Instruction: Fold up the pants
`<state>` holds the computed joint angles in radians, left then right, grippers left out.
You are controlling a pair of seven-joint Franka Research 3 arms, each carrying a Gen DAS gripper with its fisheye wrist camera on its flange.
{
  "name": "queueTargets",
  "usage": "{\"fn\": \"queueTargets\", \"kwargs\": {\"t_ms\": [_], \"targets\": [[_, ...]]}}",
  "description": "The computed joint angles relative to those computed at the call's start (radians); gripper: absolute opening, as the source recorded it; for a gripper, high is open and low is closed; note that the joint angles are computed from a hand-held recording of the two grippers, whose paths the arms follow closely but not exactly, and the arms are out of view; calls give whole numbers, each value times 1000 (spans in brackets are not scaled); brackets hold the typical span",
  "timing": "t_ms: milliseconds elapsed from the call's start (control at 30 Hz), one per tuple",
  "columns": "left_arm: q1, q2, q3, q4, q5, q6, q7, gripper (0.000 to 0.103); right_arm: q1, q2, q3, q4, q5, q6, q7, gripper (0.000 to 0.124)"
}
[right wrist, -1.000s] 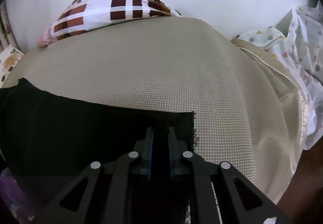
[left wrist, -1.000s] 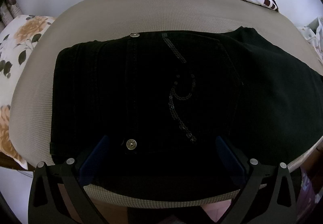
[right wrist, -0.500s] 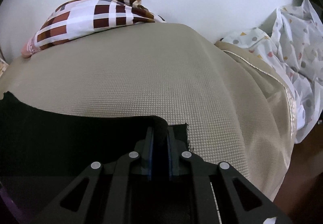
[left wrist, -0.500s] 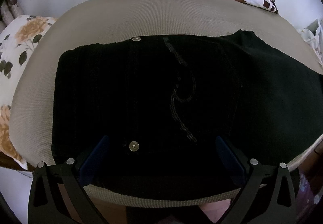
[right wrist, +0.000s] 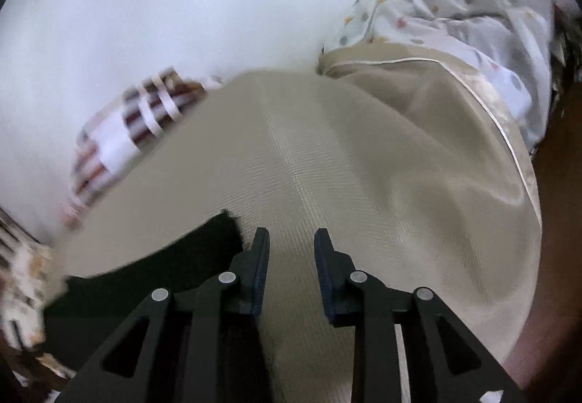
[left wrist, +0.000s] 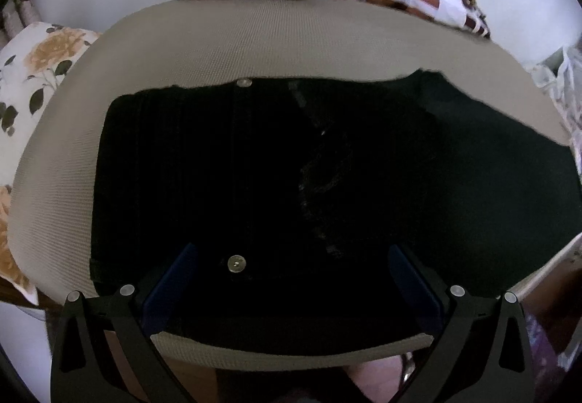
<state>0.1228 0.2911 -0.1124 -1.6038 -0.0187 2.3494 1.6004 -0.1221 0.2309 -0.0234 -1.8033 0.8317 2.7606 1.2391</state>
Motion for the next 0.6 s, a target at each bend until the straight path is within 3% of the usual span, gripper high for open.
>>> {"fn": "queueTargets", "kwargs": {"t_ms": [67,200,267,333,400,467,500,533,600], "targets": [[3,-13,-5,-20,-15,26,5,103,-28,-83,50,-89,204,-1,-176,25],[-5,-9,-5,-15,-10,20,4,103,50,-162,56,-179,308,-8,-336,25],[-7,-4,-7,-6,-13,9,5,103,113,-162,51,-214,157,46,-259,25],[-2,-3,-11,-2,-27,3,17,103,151,-150,33,-242,31,39,-175,22],[1,-2,-11,1,-36,-13,24,103,169,-162,25,-296,-12,110,-121,7],[3,-7,-9,-4,-40,-17,23,103,153,-186,15,-326,113,112,-98,5],[7,-13,-10,-13,-52,-10,28,103,152,-212,14,-361,228,161,-131,8],[11,-19,-12,-23,-66,-2,34,103,157,-224,9,-372,318,173,-185,16],[12,-26,-11,-34,-76,10,38,103,159,-260,-13,-382,625,120,-412,16]]}}
